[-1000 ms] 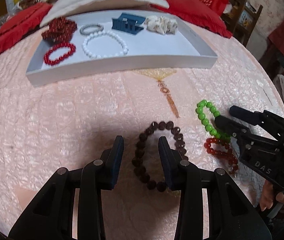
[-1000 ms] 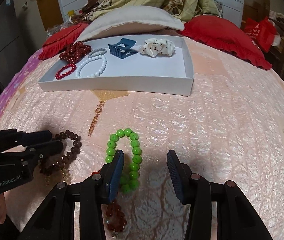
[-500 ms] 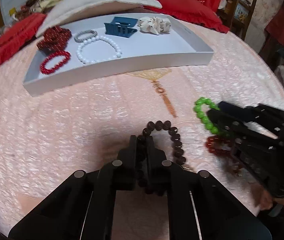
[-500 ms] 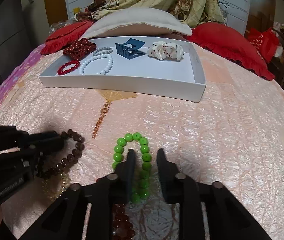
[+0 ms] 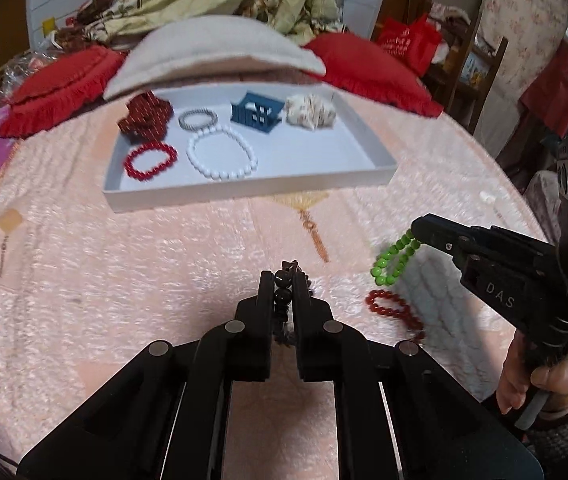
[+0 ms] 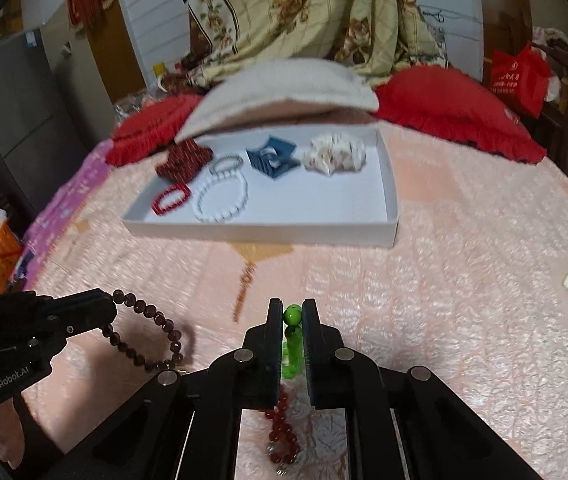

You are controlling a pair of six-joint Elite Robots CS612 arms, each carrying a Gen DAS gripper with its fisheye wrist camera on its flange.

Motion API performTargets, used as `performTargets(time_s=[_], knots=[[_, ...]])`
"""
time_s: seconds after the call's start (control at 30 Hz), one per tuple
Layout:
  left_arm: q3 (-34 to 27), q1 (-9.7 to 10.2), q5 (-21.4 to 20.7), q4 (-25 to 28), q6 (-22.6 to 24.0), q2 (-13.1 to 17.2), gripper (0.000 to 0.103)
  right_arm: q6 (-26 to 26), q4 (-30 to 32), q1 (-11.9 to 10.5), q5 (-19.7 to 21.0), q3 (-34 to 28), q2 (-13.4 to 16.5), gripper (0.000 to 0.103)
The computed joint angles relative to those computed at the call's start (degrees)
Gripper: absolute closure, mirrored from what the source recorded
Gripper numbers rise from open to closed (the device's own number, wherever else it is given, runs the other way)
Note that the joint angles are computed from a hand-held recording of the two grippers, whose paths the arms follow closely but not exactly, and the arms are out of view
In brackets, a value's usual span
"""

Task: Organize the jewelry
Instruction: 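Carry both bracelets into the tray and open both tools to release them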

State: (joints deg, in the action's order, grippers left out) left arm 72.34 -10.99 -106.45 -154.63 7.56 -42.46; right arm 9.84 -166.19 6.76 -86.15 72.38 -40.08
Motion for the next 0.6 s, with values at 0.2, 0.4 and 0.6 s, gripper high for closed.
performTargets(time_s=[0.2, 0.4, 0.6], knots=[[2.3, 0.64, 0.3, -3.5, -0.8, -2.1, 0.096, 0.0, -2.9, 0.1, 0.3, 1.8, -2.0, 0.094], [2.4, 1.62, 0.0, -5.0, -2.2, -2.9, 0.096, -0.6, -3.9, 0.1, 0.0, 2.5, -3.2, 0.094], [-0.2, 2.41, 1.0, -4.3, -3.1, -2.3, 0.096, -2.1, -2.6, 0.2, -0.6, 0.8, -3.0, 0.094]])
